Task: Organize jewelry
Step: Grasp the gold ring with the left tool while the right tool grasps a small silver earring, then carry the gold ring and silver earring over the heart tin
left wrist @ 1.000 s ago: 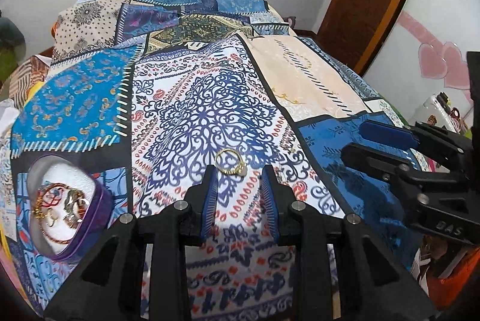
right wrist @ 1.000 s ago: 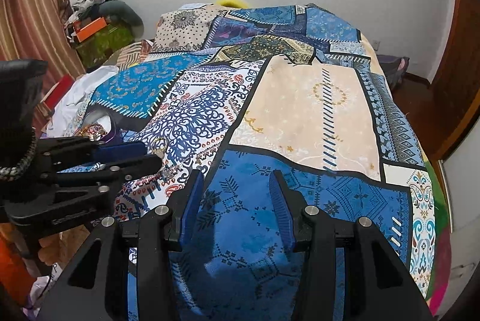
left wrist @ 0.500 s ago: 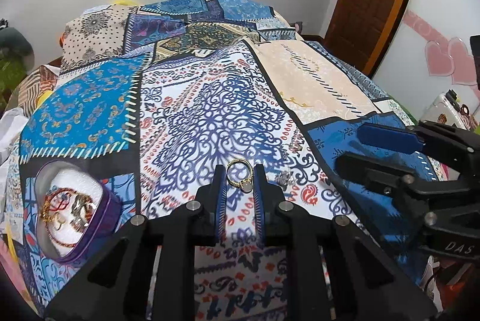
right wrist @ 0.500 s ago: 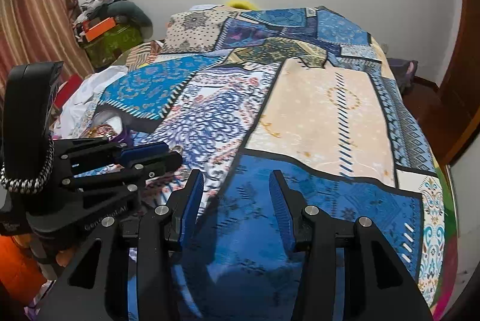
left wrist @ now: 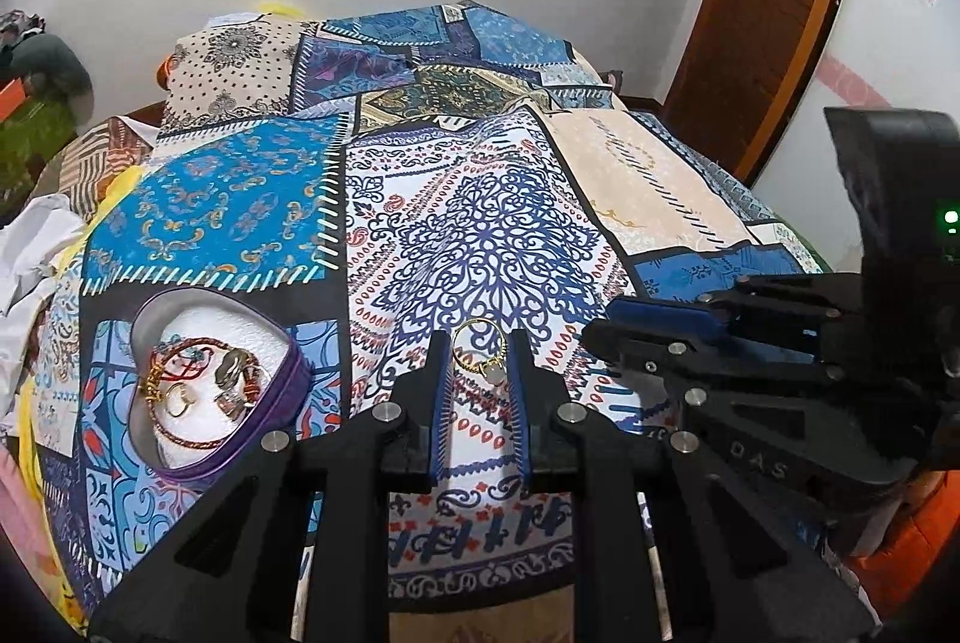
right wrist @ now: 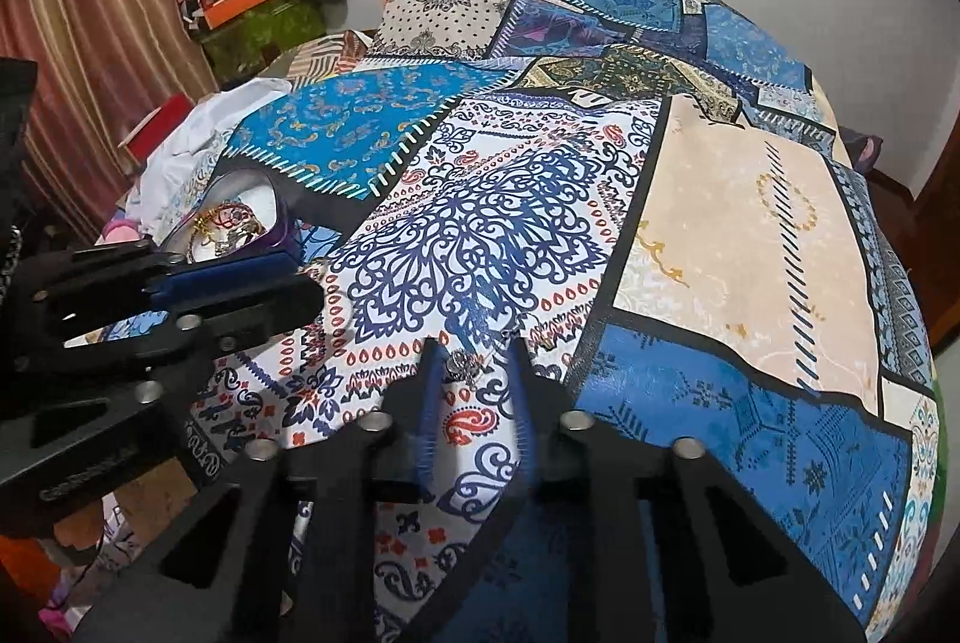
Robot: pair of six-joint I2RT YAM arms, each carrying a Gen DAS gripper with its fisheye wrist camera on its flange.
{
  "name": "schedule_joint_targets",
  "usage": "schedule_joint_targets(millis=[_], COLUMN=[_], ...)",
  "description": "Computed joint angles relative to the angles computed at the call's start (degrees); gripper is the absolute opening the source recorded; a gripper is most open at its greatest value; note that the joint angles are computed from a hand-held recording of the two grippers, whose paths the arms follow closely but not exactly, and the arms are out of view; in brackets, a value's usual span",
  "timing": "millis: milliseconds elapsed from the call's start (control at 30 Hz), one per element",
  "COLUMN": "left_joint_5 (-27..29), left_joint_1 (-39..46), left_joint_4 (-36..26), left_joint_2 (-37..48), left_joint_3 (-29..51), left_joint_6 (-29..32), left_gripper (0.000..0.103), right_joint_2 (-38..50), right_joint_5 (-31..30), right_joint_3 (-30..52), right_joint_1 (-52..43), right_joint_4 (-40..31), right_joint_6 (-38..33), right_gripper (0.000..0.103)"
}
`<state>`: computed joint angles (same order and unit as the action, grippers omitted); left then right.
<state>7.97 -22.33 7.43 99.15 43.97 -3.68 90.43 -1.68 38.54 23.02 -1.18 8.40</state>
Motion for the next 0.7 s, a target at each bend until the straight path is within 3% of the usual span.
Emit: schedule_joint_targets(millis=[200,700], left_joint_5=[0.1,0.6], left_joint_1=[0.4,3.1], left_joint_4=[0.2,-1.2], left_joint_2=[-1.7,-11.9], left_joint_3=[-0.9,-5.1], left_joint_6=[-0.6,0.0], left_gripper=[0.017,0.017], right_joint_2=[-0.9,-10.6], right_joint_5=[-1.3,4.1], right_joint_3=[-0.9,-0.1], right_joint_1=[-0.6,2.9], right_joint_4=[0.5,-3.4], right_joint_6=[0.3,2.3], right_gripper=[0.009,0.009])
